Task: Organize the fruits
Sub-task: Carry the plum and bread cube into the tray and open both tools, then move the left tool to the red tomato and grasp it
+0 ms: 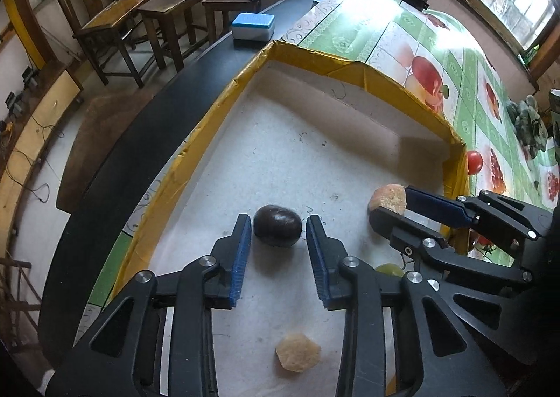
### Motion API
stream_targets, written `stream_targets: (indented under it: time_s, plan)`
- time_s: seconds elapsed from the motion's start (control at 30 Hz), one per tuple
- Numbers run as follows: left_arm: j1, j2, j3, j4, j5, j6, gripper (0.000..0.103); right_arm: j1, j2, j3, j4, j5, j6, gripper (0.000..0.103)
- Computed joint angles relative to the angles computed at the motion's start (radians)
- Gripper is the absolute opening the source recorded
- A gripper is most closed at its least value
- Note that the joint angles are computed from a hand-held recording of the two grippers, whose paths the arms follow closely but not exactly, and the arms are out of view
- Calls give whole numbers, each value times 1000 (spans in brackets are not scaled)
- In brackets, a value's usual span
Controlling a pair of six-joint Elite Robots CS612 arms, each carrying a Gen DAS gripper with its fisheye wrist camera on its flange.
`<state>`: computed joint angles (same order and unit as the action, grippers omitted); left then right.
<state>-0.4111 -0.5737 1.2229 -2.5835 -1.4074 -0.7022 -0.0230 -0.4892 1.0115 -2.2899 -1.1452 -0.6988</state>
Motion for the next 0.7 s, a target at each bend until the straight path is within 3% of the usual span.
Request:
stream_targets:
  time_s: [0.1, 0.37, 0.7]
  plan:
    - [1, -9, 11, 7, 10, -18, 57, -4, -10, 17, -18, 0, 5, 32]
    - [-21, -51, 62, -12, 61, 2, 57, -45, -79, 131, -113, 78, 68, 36]
    - [-74, -75, 76, -80, 79, 81, 57, -98, -153, 260, -222, 65, 146, 39]
